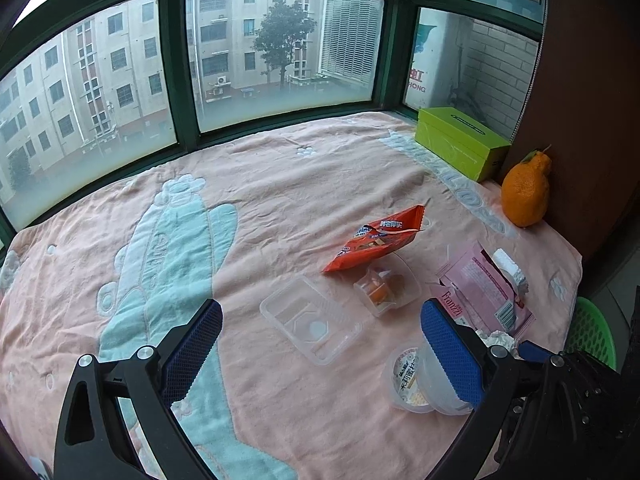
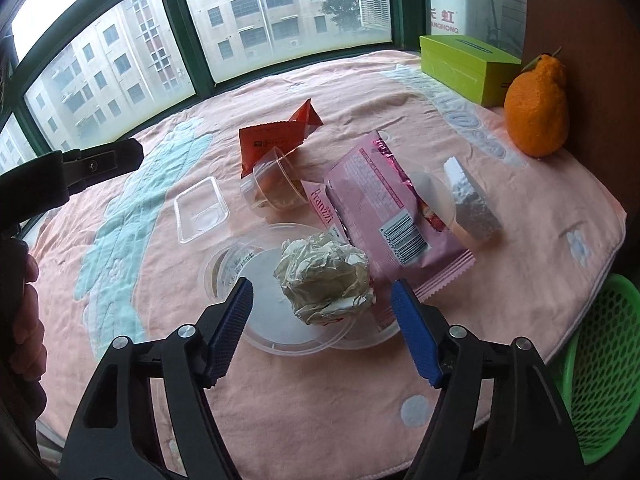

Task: Collect trash
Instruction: 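Grasp the crumpled white tissue with the right gripper while the left gripper grasps the orange wrapper, then carry tissue and orange wrapper to the green basket and release both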

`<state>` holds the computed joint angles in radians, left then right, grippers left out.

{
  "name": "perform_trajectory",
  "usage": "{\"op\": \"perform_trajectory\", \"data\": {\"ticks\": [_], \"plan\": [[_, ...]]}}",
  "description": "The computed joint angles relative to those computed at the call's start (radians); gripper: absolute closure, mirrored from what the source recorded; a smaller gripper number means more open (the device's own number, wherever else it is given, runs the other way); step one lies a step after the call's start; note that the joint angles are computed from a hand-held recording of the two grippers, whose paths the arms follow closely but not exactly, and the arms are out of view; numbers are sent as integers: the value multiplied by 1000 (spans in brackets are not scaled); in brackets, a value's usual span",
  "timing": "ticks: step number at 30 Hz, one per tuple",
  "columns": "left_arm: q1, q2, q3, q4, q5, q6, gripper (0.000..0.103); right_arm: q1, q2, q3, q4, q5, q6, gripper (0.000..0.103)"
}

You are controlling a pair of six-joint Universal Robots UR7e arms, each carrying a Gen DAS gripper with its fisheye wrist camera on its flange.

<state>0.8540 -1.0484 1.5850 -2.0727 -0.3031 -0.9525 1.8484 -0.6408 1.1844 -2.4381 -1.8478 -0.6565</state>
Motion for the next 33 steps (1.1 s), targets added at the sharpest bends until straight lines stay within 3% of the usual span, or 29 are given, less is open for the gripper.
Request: {"op": "perform_trajectory", "data": {"ticks": [5, 7, 12, 27, 33], "plan": [[34, 66, -42, -222, -29, 303, 11, -4, 10, -14, 16, -5, 6, 45], [48, 91, -70, -263, -46, 384, 20, -7, 8, -12, 16, -1, 8, 49], [80, 144, -118, -399, -102, 584, 24, -9, -1, -8, 12, 15, 8, 55], [157, 194, -197, -549, -261, 807, 61, -19, -57, 22, 9, 97, 44, 56], [161, 196, -199, -559, -302, 840, 88, -27, -80, 35, -7, 105, 61, 56]]}}
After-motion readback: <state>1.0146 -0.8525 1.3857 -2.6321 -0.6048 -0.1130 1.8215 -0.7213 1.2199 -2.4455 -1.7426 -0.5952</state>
